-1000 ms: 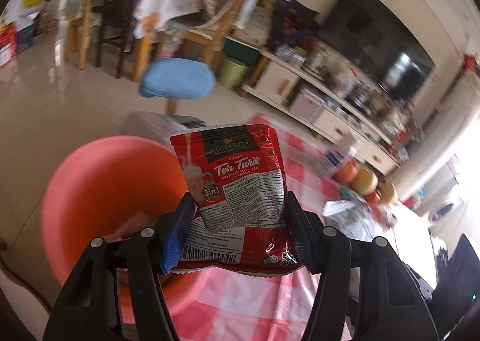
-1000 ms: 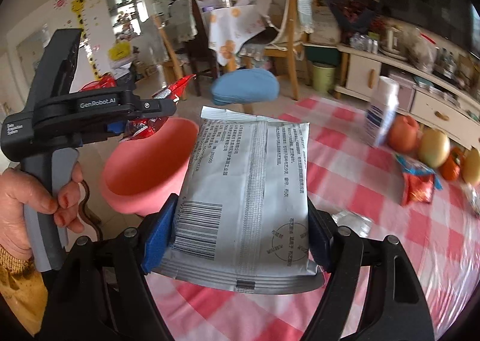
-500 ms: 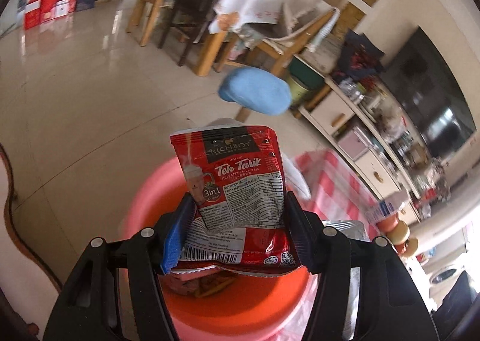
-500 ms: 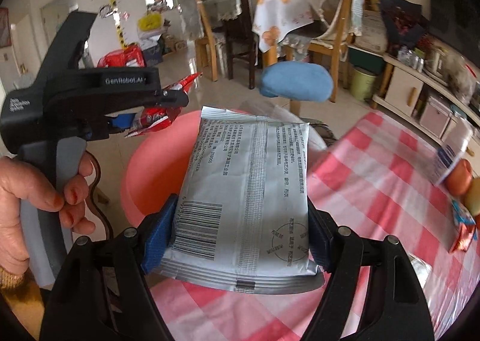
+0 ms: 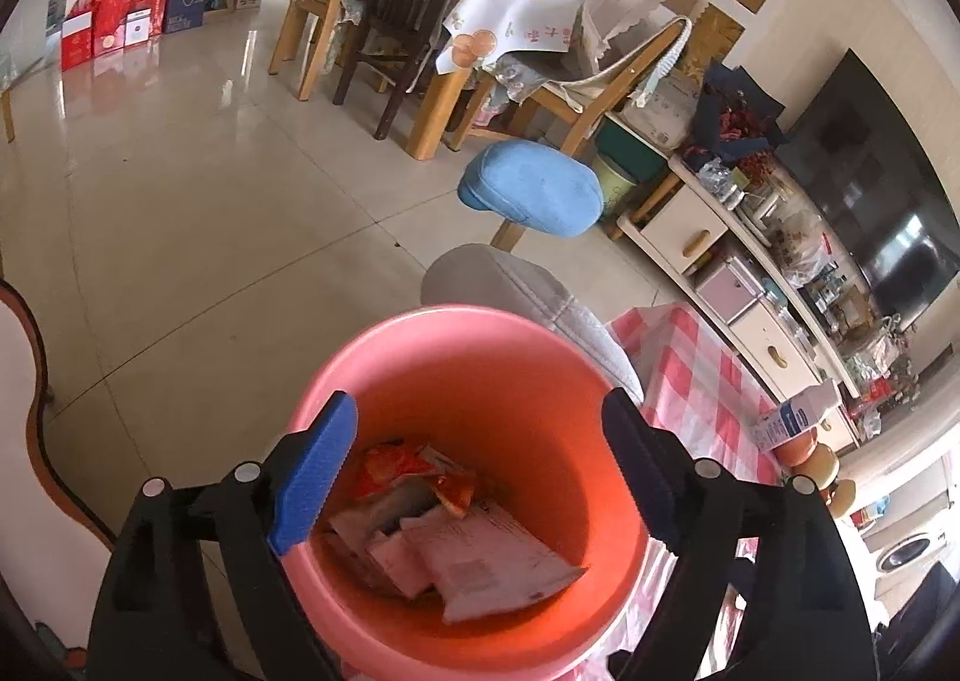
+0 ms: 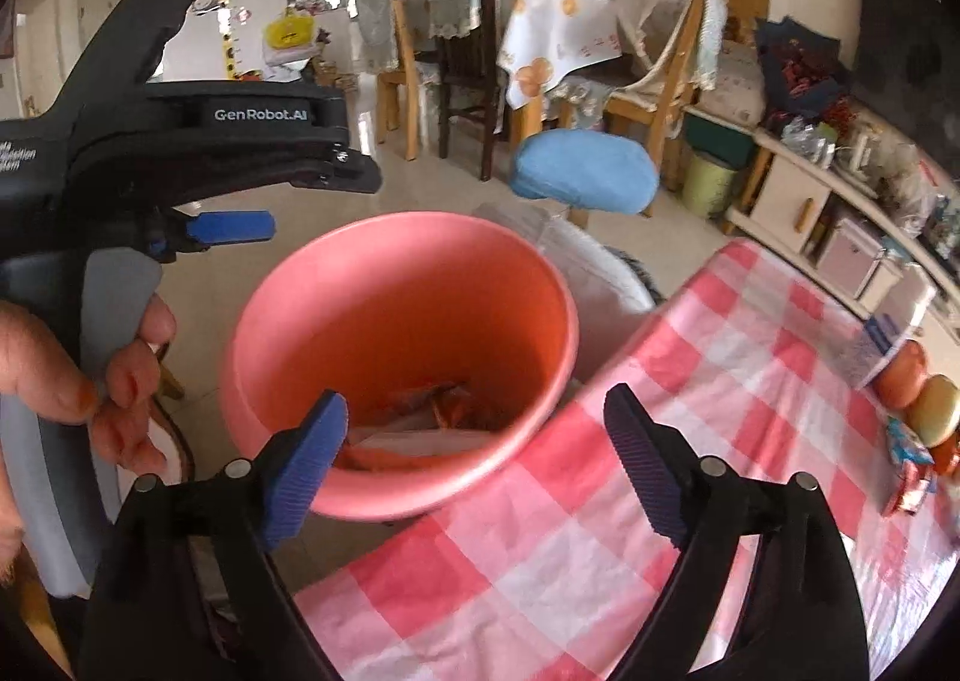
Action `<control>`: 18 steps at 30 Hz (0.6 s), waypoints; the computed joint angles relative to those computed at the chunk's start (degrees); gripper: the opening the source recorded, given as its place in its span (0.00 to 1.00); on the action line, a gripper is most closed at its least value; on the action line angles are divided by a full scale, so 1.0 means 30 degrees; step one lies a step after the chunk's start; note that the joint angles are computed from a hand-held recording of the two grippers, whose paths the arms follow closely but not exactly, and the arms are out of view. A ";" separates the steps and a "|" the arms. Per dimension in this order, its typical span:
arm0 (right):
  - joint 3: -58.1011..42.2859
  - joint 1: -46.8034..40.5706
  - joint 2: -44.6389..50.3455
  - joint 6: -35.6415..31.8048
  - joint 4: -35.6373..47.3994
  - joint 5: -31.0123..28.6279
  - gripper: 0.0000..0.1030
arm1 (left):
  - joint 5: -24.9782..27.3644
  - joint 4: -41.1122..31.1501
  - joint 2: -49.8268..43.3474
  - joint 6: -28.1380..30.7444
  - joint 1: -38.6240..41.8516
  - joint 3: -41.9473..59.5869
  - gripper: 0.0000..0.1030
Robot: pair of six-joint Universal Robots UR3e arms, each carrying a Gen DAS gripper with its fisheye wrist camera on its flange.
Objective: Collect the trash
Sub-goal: 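Move both tools back over the table toward the remaining items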
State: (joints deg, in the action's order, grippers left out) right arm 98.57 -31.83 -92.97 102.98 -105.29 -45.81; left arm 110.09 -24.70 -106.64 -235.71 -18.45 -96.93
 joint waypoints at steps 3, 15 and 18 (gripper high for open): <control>0.0087 -0.0944 -0.0037 -0.0339 0.0064 0.0397 0.88 | -0.0027 -0.0374 -0.0483 0.0102 -0.0402 0.0914 0.84; 0.0258 -0.4267 0.0187 -0.2708 0.0505 0.0784 0.89 | 0.0089 -0.3598 -0.3396 0.1089 -0.1874 0.6378 0.86; 0.0065 -0.4745 0.0499 -0.3024 0.0770 0.0703 0.89 | -0.0054 -0.4337 -0.4099 0.1279 -0.2114 0.7637 0.86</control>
